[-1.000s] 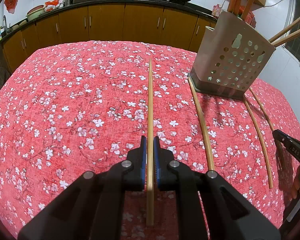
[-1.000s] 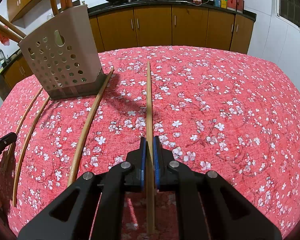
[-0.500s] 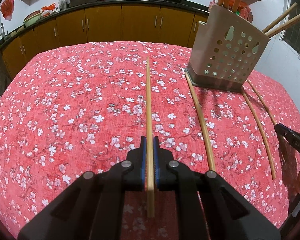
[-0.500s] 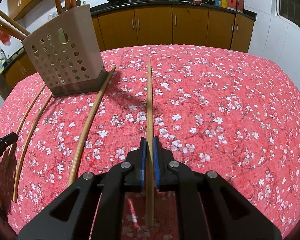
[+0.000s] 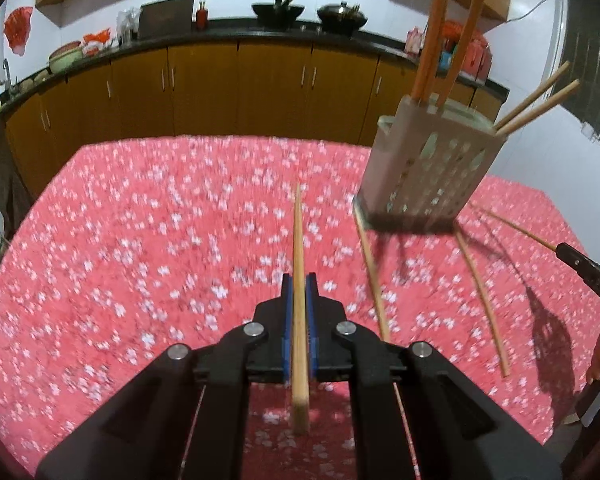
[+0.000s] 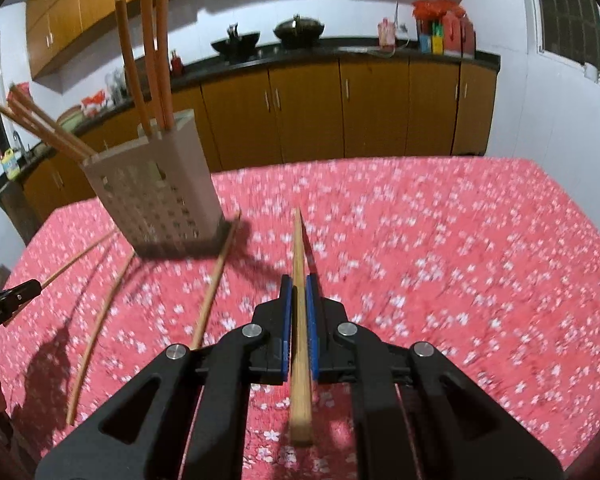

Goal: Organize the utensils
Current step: 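Lift both chopsticks upright and carry them above the utensil holder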

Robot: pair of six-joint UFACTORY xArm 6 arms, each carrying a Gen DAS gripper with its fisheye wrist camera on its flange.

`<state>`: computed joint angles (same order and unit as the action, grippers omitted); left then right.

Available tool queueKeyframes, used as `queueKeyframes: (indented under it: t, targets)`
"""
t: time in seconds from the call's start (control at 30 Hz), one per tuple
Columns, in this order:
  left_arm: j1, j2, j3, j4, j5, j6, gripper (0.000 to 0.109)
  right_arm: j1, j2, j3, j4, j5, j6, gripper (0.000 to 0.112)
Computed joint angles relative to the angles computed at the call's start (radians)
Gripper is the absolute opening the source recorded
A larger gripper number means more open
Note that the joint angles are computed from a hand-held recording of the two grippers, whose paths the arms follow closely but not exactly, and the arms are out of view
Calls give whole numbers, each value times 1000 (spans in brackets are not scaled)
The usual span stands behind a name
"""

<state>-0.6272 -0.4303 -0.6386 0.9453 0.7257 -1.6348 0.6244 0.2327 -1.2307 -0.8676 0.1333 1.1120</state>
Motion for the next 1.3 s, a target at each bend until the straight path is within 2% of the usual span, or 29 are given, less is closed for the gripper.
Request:
queueKeyframes:
  t: [0.17,0.4,0.93,1.23,1.3]
  targets:
    - [-23,-29,-19,42,38,-16,8,-10,-15,-15,-92,-3,83,8]
    - [-45,-62,-29,75,79,-28,8,-17,-24,-25,-140,-2,125,8]
    - [-94,-133,-70,183,141,-30,7,-24,-88,-79,-486,-16,444,8]
    - [-131,-123,-137,242,116,-12,7,-29,-125,-146,-727,-126,680,8]
    - [-134,-114,-158,259,102,-14,7,-27,-120,-195,-853,-167,815,8]
